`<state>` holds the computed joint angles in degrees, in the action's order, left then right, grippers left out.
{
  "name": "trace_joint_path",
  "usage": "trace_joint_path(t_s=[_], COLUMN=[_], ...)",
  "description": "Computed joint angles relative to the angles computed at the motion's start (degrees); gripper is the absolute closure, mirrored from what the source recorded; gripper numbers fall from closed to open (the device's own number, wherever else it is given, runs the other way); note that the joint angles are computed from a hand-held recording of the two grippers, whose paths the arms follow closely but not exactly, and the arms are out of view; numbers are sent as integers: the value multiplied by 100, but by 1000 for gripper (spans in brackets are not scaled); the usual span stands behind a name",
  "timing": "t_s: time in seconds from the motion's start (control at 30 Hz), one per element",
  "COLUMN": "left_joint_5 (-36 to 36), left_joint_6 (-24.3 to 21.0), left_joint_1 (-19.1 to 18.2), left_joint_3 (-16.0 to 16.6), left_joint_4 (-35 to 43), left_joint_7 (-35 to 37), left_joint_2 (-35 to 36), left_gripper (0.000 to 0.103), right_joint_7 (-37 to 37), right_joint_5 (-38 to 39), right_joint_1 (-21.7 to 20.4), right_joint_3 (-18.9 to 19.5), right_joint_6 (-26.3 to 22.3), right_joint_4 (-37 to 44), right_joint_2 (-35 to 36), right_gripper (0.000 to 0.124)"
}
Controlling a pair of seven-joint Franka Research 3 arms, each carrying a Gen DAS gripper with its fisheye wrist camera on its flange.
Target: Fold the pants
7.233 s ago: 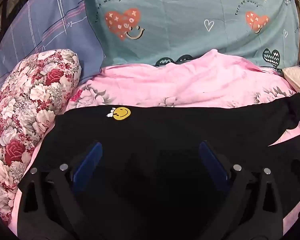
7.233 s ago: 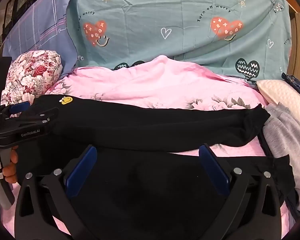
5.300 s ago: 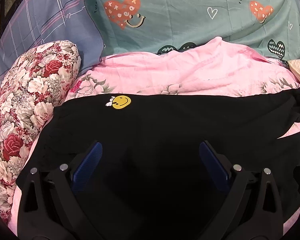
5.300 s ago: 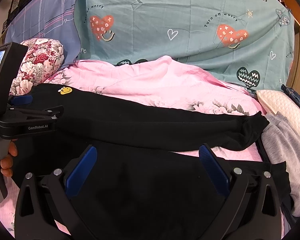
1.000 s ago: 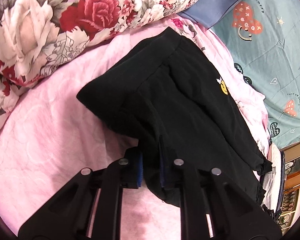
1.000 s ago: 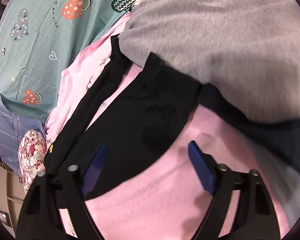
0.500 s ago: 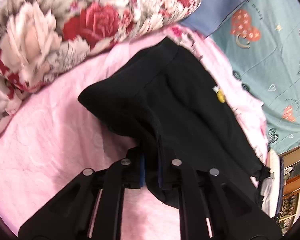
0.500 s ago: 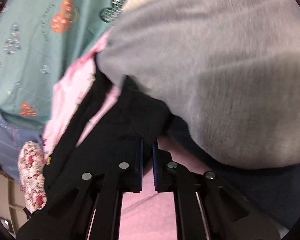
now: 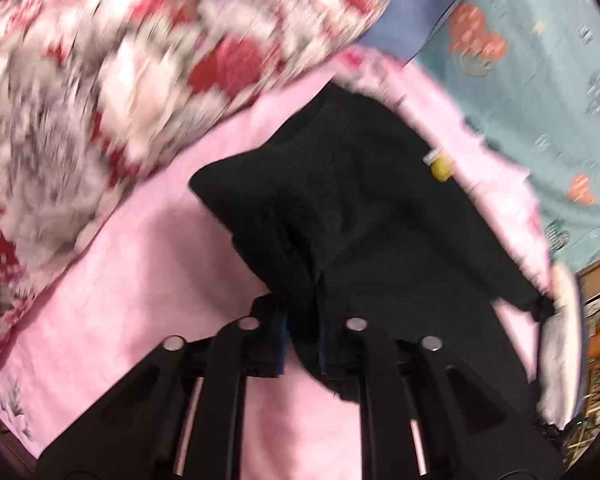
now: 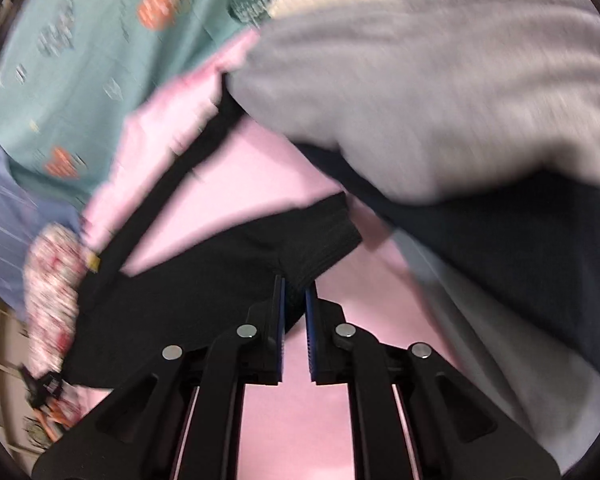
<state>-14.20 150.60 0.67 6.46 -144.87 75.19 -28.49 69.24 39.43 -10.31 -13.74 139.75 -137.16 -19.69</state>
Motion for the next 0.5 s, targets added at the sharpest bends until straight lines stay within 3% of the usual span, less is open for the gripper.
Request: trace_joint_path(t_s=[0.1, 0.13, 0.2, 0.33, 0.4, 0.43, 0.5], left_joint_5=[229, 391, 876, 1427, 1521, 1565, 1626], left_joint_6=[-80, -92, -157, -180, -73, -43, -111], left_joint_1=[174, 288, 587, 862, 843, 815, 685], left_joint_3=[-39, -117, -325, -428, -413, -424, -440], left_joint_4=[-208, -270, -408, -495, -446, -411, -260], left_joint_7=[37, -28, -246, -623, -778, -842, -885], left_joint_2=[-133, -226, -509, -914, -952, -929, -812], left_gripper=[69, 59, 57, 51, 44, 42, 40], right_joint_7=[422, 433, 445, -220, -526, -482, -294], right_joint_5=[-755, -857, -1014, -421, 154, 368, 481], right_joint_1=[-201, -197, -152, 390, 520, 684, 620], right_joint_3=[204, 246, 296, 129, 126, 87, 238], right_joint_6=[-174, -52, 116, 539, 260, 259, 159], right_joint_4=[30, 48, 187, 870, 1510, 1920, 2442], right_joint_2=[-31, -98, -162, 152, 702, 1131, 1680], right_gripper=[100, 90, 69, 68, 68, 68, 68])
